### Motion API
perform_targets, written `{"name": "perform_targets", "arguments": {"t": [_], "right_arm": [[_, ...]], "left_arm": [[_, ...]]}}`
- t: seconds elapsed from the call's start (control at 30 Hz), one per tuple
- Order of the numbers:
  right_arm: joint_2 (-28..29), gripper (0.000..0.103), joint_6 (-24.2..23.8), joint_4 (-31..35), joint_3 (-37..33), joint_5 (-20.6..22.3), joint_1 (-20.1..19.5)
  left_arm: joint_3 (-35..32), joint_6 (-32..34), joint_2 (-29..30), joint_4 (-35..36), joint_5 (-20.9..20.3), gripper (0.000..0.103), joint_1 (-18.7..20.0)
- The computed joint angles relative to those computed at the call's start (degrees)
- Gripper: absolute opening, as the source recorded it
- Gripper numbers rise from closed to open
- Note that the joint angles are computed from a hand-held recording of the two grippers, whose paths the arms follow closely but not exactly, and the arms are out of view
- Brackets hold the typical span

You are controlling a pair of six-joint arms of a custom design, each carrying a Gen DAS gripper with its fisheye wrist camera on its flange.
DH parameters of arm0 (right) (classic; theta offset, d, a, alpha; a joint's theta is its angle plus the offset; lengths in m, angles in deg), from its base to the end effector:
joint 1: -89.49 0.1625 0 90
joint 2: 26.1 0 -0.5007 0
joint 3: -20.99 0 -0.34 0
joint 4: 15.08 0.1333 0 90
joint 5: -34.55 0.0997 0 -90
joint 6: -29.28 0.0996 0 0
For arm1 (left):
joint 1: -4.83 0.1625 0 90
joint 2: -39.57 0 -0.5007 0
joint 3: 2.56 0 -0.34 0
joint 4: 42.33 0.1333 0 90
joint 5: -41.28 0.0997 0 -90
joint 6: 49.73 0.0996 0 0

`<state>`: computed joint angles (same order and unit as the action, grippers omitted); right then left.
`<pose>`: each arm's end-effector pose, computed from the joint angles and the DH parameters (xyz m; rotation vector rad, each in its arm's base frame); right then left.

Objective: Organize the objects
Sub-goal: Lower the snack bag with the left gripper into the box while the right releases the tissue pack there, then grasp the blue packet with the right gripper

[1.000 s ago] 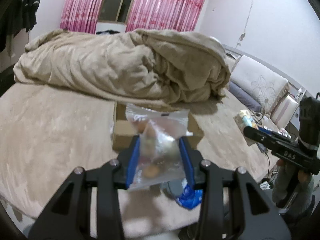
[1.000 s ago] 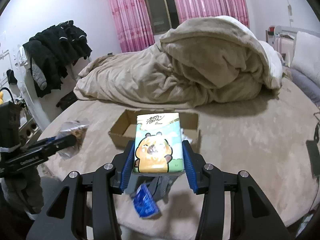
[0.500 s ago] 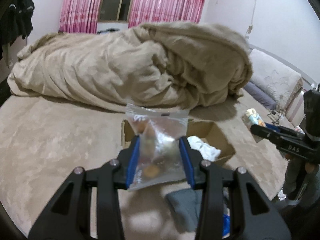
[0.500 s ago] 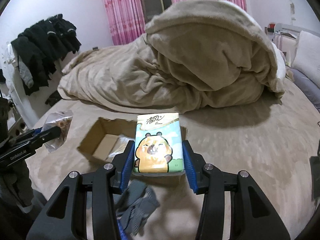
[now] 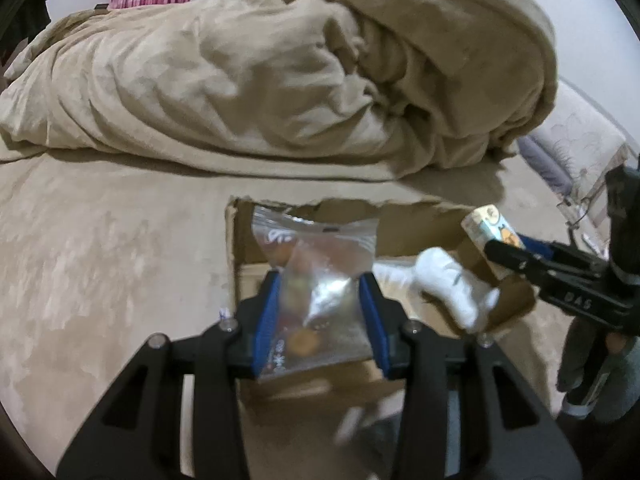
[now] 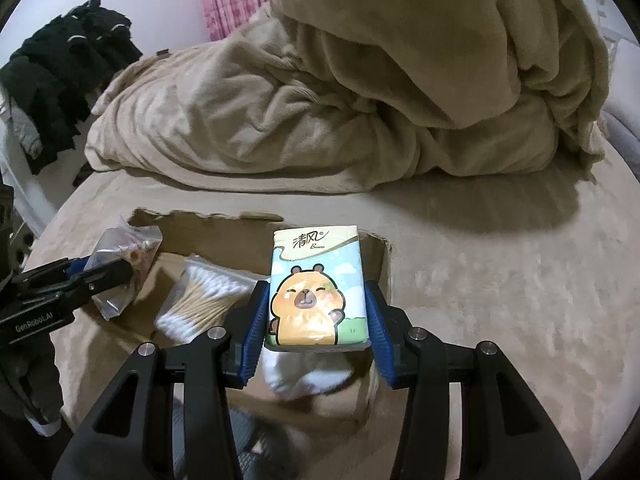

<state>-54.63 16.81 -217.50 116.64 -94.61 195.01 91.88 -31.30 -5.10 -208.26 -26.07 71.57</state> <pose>0.2544 -0.6529 0.1049 0.2258 -2.3230 0.9849 -0.1210 -0.7161 0.2164 0.8422 2.5644 -0.6486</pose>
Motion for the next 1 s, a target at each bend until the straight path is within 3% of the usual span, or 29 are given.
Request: {"name": "perform_targets", "arguments": {"t": [0.07, 0.1, 0.13, 0.2, 0.3, 0.37, 0.77, 1.0], "right_arm": [[0.25, 0.050, -0.41, -0.38, -0.35, 0.46, -0.25], [0.41, 0.055, -1.10, -1.11, -0.32, 0.51, -0.25], [0.65, 0.068, -2.17, -2.59, -0.19, 0.43, -0.14], [0.88, 0.080, -3.51, -5.18, 0.28, 0.56, 0.01], [0.36, 0.080, -3.97, -7.67, 1.71, 1.24, 0.34], [-0.06, 0.080, -4.00, -9.36, 2.94, 0.79, 0.89], [-2.72, 0.080, -2.09, -18.85, 12.42, -2.82, 8.08], [-3.13, 0.080, 0.58, -21.04, 17.37, -5.38, 11.66]], "left_arm": [[-0.43, -0.54, 0.15, 0.96, 0.09, 0.043, 0.12], [-0.32, -0.34, 0.12, 0.68, 0.26, 0.044, 0.06], [-0.22, -0.14, 0.05, 0.46, 0.27, 0.045, -0.02], [0.25, -0.16, -0.20, -0.45, 0.31, 0.056, -0.15], [1.92, 0.01, -1.09, -2.42, 0.19, 0.070, -0.47], [3.98, 0.91, -2.20, -4.55, 0.00, 0.073, -0.89], [17.55, -2.78, -13.91, -11.44, -2.80, 0.078, -4.25], [24.13, -4.85, -19.17, -12.91, -2.53, 0.079, -5.61]]}}
